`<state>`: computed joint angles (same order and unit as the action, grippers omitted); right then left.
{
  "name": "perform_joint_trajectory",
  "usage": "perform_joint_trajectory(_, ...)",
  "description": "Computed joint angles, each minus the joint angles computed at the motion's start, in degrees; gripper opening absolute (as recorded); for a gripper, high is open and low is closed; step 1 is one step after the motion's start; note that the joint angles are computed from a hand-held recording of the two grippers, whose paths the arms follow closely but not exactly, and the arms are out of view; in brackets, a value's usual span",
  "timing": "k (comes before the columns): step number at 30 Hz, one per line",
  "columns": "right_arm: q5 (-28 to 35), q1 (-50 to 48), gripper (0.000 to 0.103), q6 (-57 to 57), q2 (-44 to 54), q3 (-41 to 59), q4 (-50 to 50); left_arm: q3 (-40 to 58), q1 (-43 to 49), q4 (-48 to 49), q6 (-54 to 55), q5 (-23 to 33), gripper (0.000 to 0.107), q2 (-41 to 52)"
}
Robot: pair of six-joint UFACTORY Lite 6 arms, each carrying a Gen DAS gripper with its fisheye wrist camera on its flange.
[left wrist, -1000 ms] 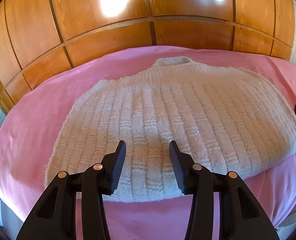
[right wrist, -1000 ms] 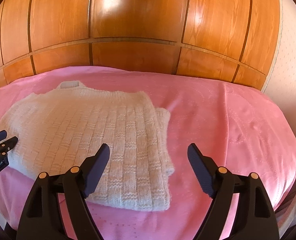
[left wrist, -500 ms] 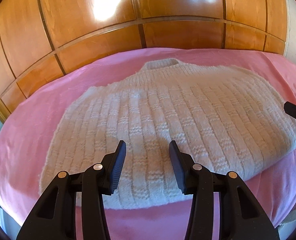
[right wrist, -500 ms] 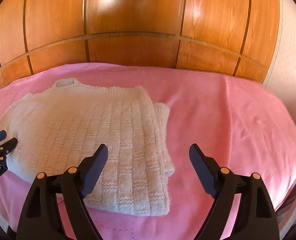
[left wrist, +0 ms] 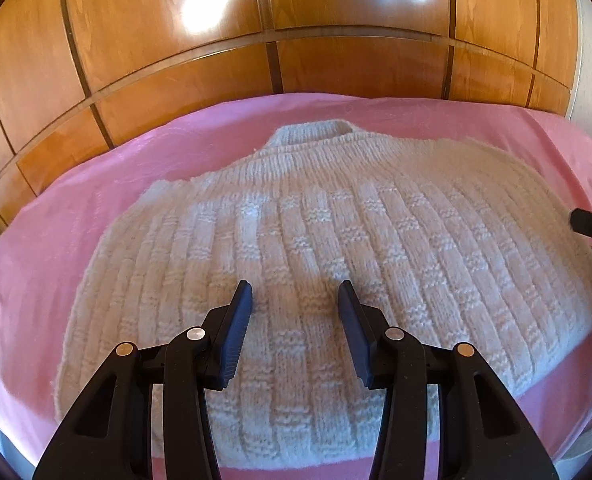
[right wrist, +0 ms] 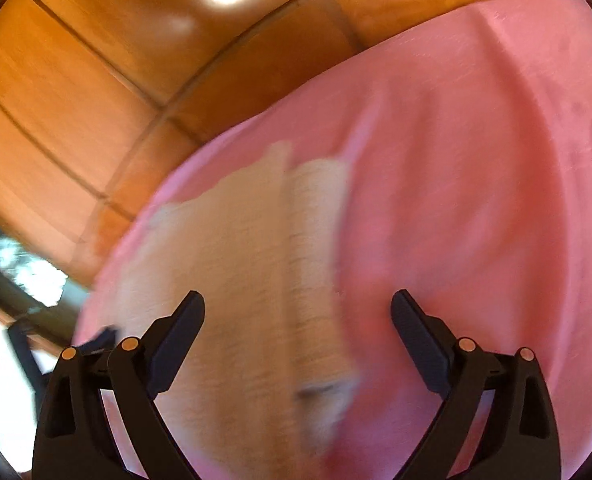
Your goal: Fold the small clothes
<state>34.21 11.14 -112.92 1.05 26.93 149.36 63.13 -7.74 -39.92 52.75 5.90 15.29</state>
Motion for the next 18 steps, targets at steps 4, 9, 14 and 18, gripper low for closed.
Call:
perform_joint_trajectory(4, -5.2, 6.2, 0.081, -3.6, 1.9, 3.2, 4.3, 0.2, 0.1, -6.7, 6.4, -0.1, 0.044, 0.7)
perform_joint_trajectory(9, -8.7, 7.8, 0.043, -2.3, 3.2, 6.0, 4.8, 0.6, 1.6, -16.5, 15.5, 2.7, 0.044, 0.6)
perform_joint_trajectory(14, -13.9, 10.5, 0.032, -2.0, 2.3, 8.8, 6.0, 1.2, 3.6, -24.6, 24.0, 6.1, 0.044, 1.6)
perform_joint_trajectory(18, -16.3, 11.9, 0.030, 1.1, 0.5, 10.9, 4.5, 4.6, 7.8, -24.3, 23.0, 14.7, 0.044, 3.7)
